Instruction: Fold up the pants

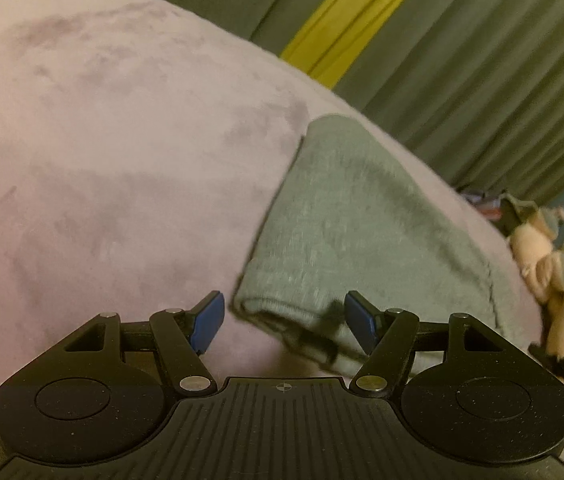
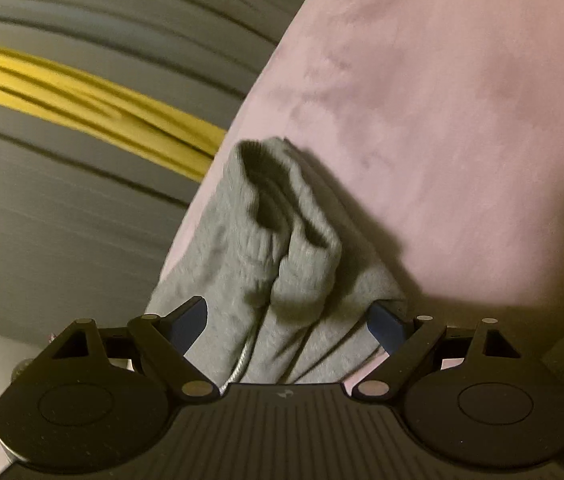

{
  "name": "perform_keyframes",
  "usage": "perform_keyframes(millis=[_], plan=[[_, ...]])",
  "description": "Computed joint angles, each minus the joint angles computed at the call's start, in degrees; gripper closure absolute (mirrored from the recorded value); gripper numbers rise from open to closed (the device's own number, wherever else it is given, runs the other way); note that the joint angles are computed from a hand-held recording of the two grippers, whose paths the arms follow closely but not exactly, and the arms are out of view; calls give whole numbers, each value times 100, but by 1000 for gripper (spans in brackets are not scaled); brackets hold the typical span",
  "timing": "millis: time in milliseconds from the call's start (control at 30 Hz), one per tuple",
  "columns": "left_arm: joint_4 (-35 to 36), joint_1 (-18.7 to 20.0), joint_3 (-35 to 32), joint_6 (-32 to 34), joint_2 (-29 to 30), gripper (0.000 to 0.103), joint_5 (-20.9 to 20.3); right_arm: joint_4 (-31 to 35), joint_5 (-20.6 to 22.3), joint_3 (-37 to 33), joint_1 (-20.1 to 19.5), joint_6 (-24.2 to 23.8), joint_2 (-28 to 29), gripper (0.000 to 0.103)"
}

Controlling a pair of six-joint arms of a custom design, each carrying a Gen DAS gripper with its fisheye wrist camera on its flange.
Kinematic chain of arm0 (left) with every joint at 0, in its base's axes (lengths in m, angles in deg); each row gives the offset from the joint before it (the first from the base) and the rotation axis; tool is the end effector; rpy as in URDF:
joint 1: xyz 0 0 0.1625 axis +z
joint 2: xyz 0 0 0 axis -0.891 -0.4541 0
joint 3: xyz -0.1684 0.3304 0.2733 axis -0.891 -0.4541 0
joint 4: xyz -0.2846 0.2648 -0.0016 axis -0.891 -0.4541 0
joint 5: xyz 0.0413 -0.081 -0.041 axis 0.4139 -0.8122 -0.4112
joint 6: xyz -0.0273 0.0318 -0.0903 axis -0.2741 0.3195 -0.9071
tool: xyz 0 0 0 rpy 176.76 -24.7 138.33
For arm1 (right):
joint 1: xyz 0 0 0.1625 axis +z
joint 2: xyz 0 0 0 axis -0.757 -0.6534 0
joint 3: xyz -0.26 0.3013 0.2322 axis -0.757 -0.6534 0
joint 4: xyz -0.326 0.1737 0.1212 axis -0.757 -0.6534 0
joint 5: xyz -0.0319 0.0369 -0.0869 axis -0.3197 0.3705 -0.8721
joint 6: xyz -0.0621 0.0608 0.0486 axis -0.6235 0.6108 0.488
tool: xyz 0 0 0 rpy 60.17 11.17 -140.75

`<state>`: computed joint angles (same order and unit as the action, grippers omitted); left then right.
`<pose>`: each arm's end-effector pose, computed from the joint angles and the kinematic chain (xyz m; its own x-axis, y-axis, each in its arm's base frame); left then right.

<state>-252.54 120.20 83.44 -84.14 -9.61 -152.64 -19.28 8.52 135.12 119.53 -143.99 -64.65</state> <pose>-0.1539 -0.5529 0.0965 -0.9522 0.1904 -0.2390 0.2836 0.8418 -0.4592 0.0360 -0.2730 0.2079 -0.7719 0.5139 -0.3744 0.5077 0.1437 -0.8494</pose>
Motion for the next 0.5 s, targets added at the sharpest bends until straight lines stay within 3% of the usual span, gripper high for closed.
perform_keyframes(millis=[133, 167, 300, 500], plan=[[-786, -16, 131, -86, 73, 31, 179, 211, -216, -11, -147, -13, -181, 15], [-833, -4, 121, -167, 83, 31, 224, 258, -64, -47, -40, -41, -198, 15], [-356, 124, -182, -453, 108, 31, 138, 358, 402, -109, 242, -497, -389, 15], [0, 182, -615, 55, 367, 31, 36, 994, 422, -596, 210, -1139, -72, 14]])
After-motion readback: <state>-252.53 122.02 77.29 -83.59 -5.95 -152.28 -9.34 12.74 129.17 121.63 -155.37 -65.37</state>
